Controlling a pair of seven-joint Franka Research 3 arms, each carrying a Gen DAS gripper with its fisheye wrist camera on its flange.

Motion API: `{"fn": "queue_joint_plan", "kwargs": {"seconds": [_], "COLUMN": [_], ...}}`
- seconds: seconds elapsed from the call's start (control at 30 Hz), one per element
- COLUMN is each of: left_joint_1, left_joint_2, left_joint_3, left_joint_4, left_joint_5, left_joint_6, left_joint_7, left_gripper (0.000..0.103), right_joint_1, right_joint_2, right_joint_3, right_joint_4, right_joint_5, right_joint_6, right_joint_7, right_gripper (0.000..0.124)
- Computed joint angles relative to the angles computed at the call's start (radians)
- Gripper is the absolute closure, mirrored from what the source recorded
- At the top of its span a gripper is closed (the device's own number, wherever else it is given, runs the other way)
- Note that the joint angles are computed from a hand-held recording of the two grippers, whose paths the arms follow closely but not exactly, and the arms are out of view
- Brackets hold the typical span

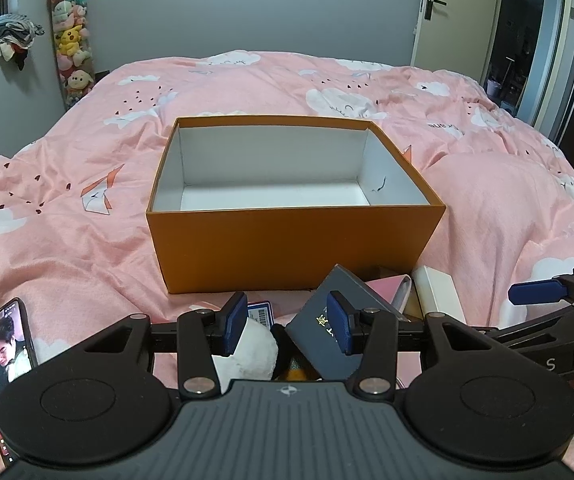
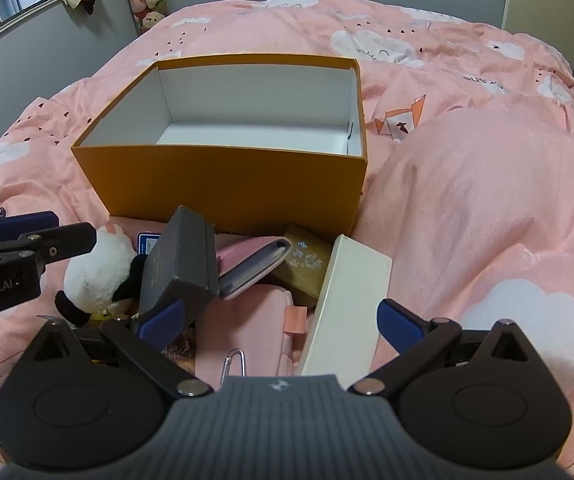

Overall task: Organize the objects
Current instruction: 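Move the right tool toward the long white box in the pile, then close the right tool on the long white box and lift it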

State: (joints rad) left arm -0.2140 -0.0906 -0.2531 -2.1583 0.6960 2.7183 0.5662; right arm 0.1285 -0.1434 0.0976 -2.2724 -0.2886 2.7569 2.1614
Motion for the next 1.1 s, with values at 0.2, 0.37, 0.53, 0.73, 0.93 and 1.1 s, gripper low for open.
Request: {"fn": "queue_joint_plan", "kwargs": {"seconds": [0.2, 0.37, 0.53, 0.73, 0.93, 1.1], "left_joint_1": [-0.008, -0.006, -0.015, -0.026, -0.031, -0.037], "left_joint_2": [0.012, 0.022, 0.052, 0.091, 0.116, 0.133], "left_joint_3": [0.017, 0.024, 0.021, 0.02, 0.025, 0.028], "left_joint_4": [-0.001, -0.006, 0.015, 0.055, 0.082, 0.102], "left_joint_5": [-0.121, -0.186, -0.229, -0.241, -0.231, -0.204], "left_joint_6": [0.015, 0.052, 0.062, 0.028, 0.01, 0.006], "left_joint_7": [0.105, 0.16, 0.239, 0.275, 0.282, 0.271], "left_gripper": [0.051, 0.055, 0.056, 0.056, 0.056, 0.056], "right_joint_1": [0.009, 0.01, 0.006, 0.004, 0.016, 0.046], "right_joint_2": [0.005, 0.026, 0.061, 0.11, 0.164, 0.211], "right_joint_3": [-0.026, -0.055, -0.076, -0.09, -0.089, -0.095], "right_joint_4": [0.002, 0.018, 0.033, 0.065, 0.124, 0.177], "right_joint_5": [0.098, 0.236, 0.338, 0.414, 0.331, 0.131], "right_joint_6": [-0.012, -0.064, -0.128, -0.169, -0.204, -0.242], "right_joint_7": [-0.054, -0.115, -0.149, -0.195, -0.197, -0.122], "right_gripper": [0.033, 0.06, 0.07, 0.065, 0.067, 0.068]}}
